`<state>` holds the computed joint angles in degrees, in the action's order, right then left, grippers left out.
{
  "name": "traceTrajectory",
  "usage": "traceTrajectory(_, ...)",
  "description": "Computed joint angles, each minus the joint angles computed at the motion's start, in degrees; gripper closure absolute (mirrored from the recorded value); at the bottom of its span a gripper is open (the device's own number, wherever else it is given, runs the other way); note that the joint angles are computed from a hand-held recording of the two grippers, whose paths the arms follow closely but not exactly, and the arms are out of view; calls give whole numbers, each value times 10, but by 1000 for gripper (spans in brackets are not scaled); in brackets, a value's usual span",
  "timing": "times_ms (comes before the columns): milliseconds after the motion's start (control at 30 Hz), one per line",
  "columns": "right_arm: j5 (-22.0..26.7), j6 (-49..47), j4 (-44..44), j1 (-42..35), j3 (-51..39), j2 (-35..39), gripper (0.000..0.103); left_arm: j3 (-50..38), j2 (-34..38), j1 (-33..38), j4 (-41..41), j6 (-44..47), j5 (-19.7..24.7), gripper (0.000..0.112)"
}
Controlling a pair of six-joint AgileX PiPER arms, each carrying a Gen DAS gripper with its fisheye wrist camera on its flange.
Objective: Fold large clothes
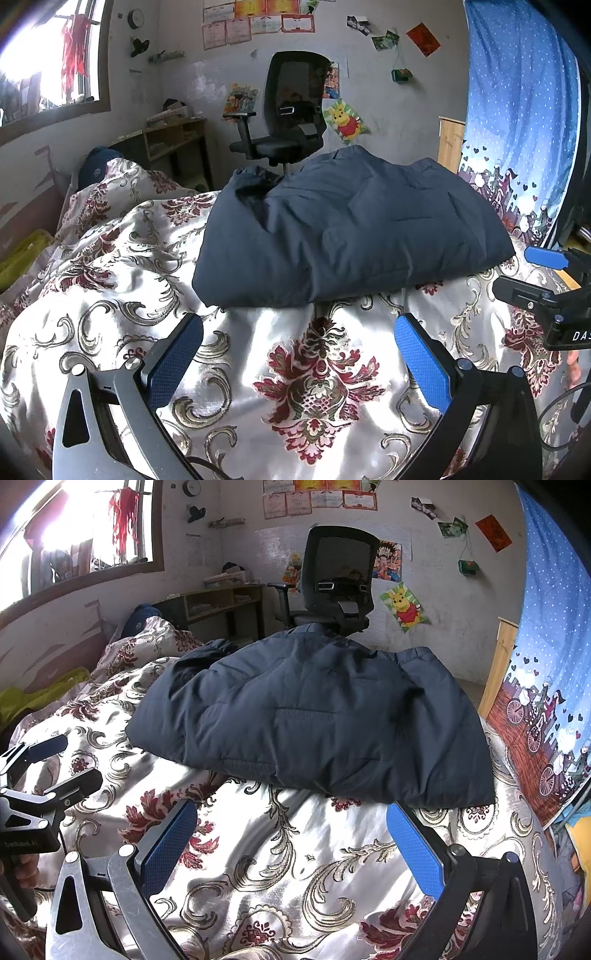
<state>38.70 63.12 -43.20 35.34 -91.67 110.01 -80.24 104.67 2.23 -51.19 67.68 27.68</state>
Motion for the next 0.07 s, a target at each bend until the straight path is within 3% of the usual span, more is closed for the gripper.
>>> traceTrajectory(67,3,2,1,3,0,1,0,-6,4,-3,24,-19,2,11)
